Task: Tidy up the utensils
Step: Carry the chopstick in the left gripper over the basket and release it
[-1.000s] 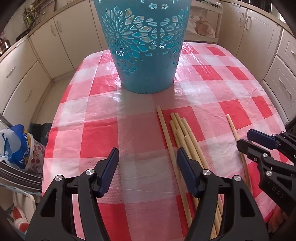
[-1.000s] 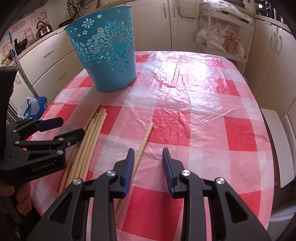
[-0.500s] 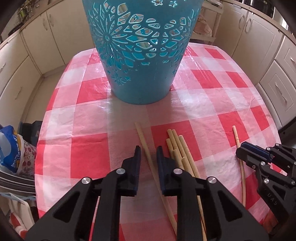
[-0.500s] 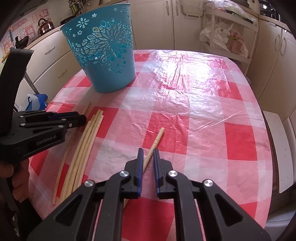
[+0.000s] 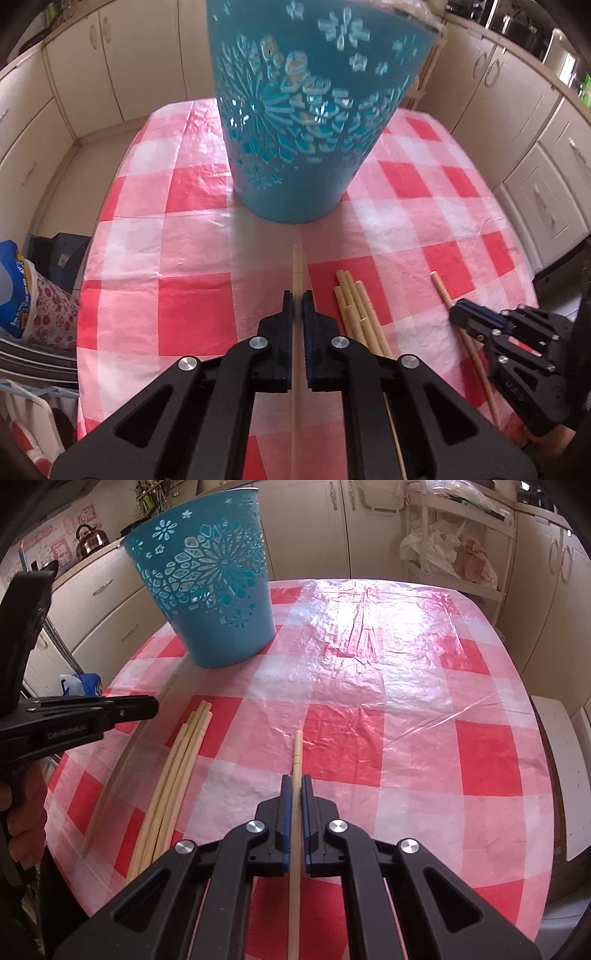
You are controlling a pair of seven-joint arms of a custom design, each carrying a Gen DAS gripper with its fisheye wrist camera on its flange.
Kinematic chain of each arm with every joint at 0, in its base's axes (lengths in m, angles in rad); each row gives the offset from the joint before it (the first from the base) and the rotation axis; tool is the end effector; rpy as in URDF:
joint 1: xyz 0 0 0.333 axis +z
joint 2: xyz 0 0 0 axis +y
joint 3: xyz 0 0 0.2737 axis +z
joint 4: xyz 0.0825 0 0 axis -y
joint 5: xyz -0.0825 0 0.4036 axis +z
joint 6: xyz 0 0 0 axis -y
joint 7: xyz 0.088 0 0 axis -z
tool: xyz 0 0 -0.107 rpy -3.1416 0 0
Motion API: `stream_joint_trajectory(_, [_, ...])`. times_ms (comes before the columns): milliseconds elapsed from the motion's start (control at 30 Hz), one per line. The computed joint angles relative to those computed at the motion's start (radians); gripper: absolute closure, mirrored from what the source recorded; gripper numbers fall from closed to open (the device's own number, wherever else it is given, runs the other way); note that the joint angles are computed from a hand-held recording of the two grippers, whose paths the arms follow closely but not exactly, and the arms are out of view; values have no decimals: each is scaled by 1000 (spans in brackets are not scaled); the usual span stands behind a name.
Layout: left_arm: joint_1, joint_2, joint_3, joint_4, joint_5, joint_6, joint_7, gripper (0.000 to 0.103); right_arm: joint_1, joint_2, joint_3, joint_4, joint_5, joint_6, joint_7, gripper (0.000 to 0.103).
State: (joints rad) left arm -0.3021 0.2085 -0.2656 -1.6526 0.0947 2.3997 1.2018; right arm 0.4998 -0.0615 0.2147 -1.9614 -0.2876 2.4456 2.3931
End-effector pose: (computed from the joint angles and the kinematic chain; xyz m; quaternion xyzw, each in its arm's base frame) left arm 0.5781 -0.3523 0.5051 -0.5982 0.7544 -0.2517 0.0981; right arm 0.4560 0.3979 0.5123 -0.6978 0.6535 -0.1288 0.2633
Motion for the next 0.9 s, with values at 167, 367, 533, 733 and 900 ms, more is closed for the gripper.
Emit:
stream_joint_trajectory(167, [26,-166,4,-177,-76,207,19,98,-3,-6,-4,-12,24,22,-8,97])
stream_joint_trajectory(367, [26,-269,25,-245,-114,506,19,98,2,8,4,14,-23,-17,4,97])
stream_joint_trajectory(533, [42,-157,42,-74,172,647,-267,98,7,14,1,19,-30,-18,11,97])
stream_joint_trajectory(733, [-54,33,181,239,543,644,-633,98,16,28,-1,35,-19,-15,-34,81])
stream_joint_trajectory(900, [-112,199,261,469,648,588,-773,98,32,50,0,66,-62,-49,-41,74])
